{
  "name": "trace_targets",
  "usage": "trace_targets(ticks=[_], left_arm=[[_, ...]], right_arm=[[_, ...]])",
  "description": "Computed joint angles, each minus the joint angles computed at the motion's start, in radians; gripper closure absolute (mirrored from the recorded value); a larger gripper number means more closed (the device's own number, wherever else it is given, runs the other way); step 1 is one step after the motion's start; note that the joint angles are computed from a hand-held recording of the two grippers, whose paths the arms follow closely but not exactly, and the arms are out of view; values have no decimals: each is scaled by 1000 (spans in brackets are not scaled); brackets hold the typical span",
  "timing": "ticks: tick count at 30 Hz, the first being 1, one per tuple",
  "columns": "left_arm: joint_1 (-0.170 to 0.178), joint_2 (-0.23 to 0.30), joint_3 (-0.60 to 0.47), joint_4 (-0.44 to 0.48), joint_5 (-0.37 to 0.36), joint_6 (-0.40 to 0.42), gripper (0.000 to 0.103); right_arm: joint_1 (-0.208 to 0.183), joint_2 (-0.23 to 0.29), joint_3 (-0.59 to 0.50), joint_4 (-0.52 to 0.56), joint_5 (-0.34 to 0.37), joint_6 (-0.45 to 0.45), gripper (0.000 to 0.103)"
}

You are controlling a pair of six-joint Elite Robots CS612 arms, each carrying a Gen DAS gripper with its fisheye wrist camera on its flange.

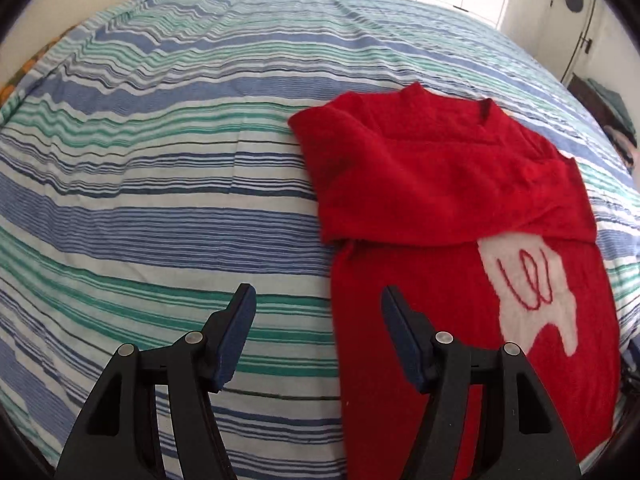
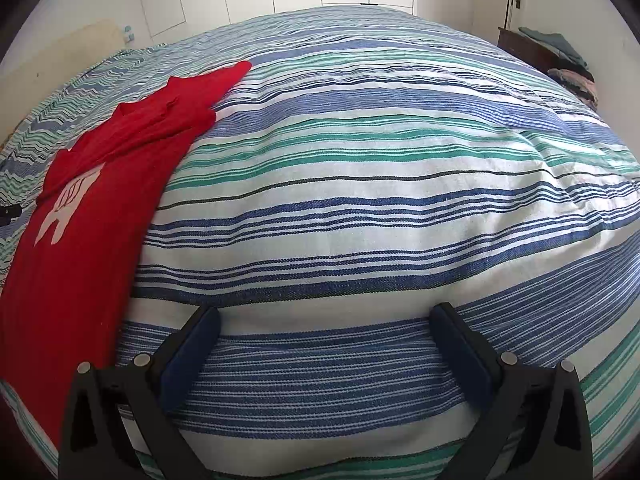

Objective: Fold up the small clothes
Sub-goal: 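Grasp the sweater hem with both tools and fold it toward the collar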

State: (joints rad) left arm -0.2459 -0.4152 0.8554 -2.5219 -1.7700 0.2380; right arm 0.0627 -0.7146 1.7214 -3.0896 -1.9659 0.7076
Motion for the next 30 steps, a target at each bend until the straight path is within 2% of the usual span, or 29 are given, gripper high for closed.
trace_targets(ticks=[3, 5, 6, 7, 8, 9, 11, 12, 13, 14, 15, 17, 19, 21, 24, 28, 29, 30], left_arm=[[-6, 39, -56, 17, -25, -41, 34], [-21, 58, -77, 19, 38, -30, 34], [-30, 71, -91, 9, 83, -29, 41], [-33, 74, -83, -19, 108, -40, 70], [-30, 83, -99, -17, 105, -72, 90], [-21, 97, -135, 26, 61, -146, 99], [-8, 106, -149, 29, 12, -233, 100], [-8, 106, -146, 24, 12, -224, 100], [-9, 104, -135, 14, 19, -200, 100], [-10, 98, -117, -1, 26, -176, 100], [-12, 96, -107, -15, 33, -154, 100], [-11, 96, -105, -18, 23, -157, 100], [-7, 101, -119, 2, 2, -175, 100], [-5, 100, -115, 0, -5, -172, 99], [-6, 101, -110, -9, -3, -161, 99], [-3, 109, -124, -1, -21, -175, 98], [0, 111, -126, 1, -32, -180, 98], [2, 113, -129, 2, -42, -185, 98]], right_arm=[[1, 2, -2, -1, -3, -1, 0], [1, 3, -4, -2, -5, -2, 0], [1, 4, -4, -3, -5, -2, 0], [1, 4, -5, -2, -4, -2, 0], [0, 1, -4, 3, 0, -2, 0], [-3, -6, -4, 24, 17, -6, 0], [-15, -38, -5, 100, 63, -29, 2], [-16, -56, -8, 124, 62, -47, 15], [-18, -70, -12, 123, 61, -79, 22], [-25, -82, -21, 108, 88, -122, 32], [-41, -89, -37, 82, 152, -162, 37], [-82, -80, -100, 69, 334, -201, 38], [-118, -35, -206, 106, 507, -211, 38], [-138, 33, -331, 167, 599, -198, 40], [-144, 145, -526, 283, 622, -190, 53], [-146, 255, -696, 395, 667, -124, 54], [-146, 272, -724, 429, 673, -121, 58], [-143, 279, -734, 451, 659, -126, 81]])
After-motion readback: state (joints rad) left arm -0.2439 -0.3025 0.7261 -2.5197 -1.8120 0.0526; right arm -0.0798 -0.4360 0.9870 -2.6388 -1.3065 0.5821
